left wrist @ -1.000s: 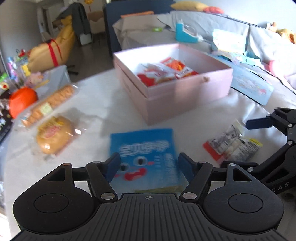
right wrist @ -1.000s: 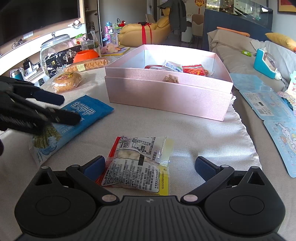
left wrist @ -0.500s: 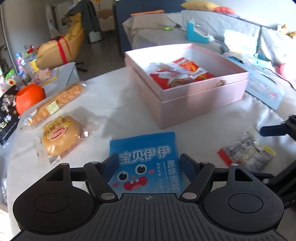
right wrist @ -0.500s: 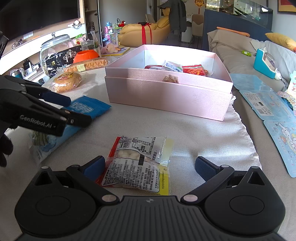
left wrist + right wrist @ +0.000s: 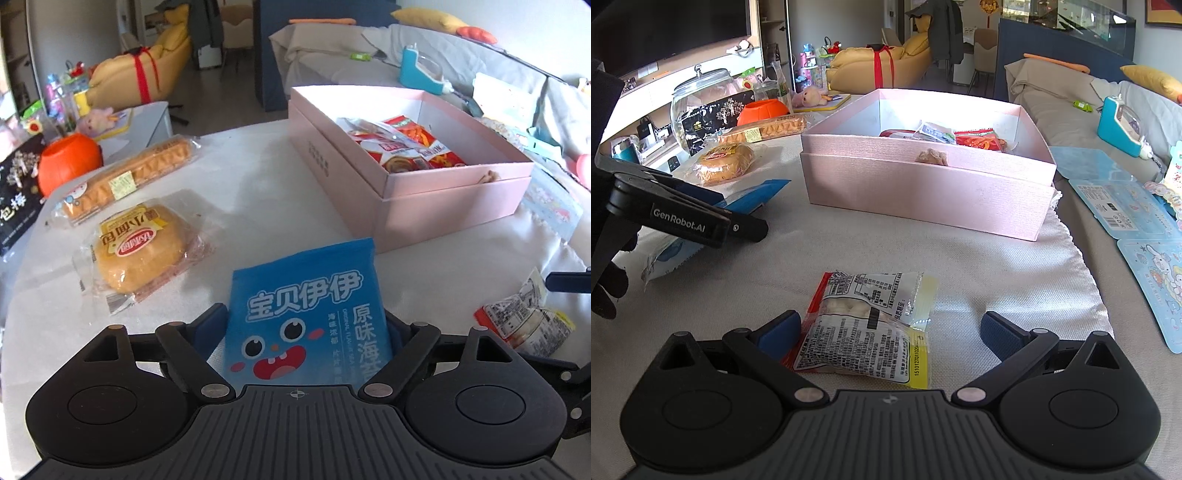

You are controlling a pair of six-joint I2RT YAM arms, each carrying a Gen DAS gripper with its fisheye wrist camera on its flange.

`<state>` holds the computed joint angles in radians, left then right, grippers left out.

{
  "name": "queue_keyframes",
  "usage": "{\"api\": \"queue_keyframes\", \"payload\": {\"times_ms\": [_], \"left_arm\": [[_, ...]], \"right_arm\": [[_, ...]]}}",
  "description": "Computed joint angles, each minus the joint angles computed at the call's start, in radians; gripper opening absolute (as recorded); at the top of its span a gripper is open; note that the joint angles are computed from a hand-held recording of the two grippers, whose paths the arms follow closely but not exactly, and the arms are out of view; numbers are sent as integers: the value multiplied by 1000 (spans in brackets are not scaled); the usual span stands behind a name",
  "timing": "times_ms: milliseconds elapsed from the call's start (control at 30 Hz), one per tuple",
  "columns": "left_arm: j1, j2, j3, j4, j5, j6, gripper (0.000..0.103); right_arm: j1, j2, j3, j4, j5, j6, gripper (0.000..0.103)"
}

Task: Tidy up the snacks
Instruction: 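Close the left gripper on the blue seaweed pack and lift it, then hold the blue seaweed pack in the left gripper while the right grasps the white-red wrapped snack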

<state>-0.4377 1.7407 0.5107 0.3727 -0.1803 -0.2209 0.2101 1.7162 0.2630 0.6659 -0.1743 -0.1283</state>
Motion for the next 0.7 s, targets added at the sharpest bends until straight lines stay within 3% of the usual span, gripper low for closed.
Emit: {"api": "queue_keyframes", "payload": {"times_ms": [267, 467, 567, 700], "left_arm": [[54, 24, 21, 21, 100, -7, 97], [28, -21, -19, 27, 77, -74, 90], [5, -101, -107, 72, 115, -130, 90], [-101, -237, -209, 81, 20, -159, 90]], "right_arm": [[-1, -3, 0, -5, -5, 2, 103], [-14, -22, 14, -61, -30, -30, 103], [-51, -61, 40, -170, -85, -94, 103], [-122, -182, 14, -280, -137, -137, 103]]}}
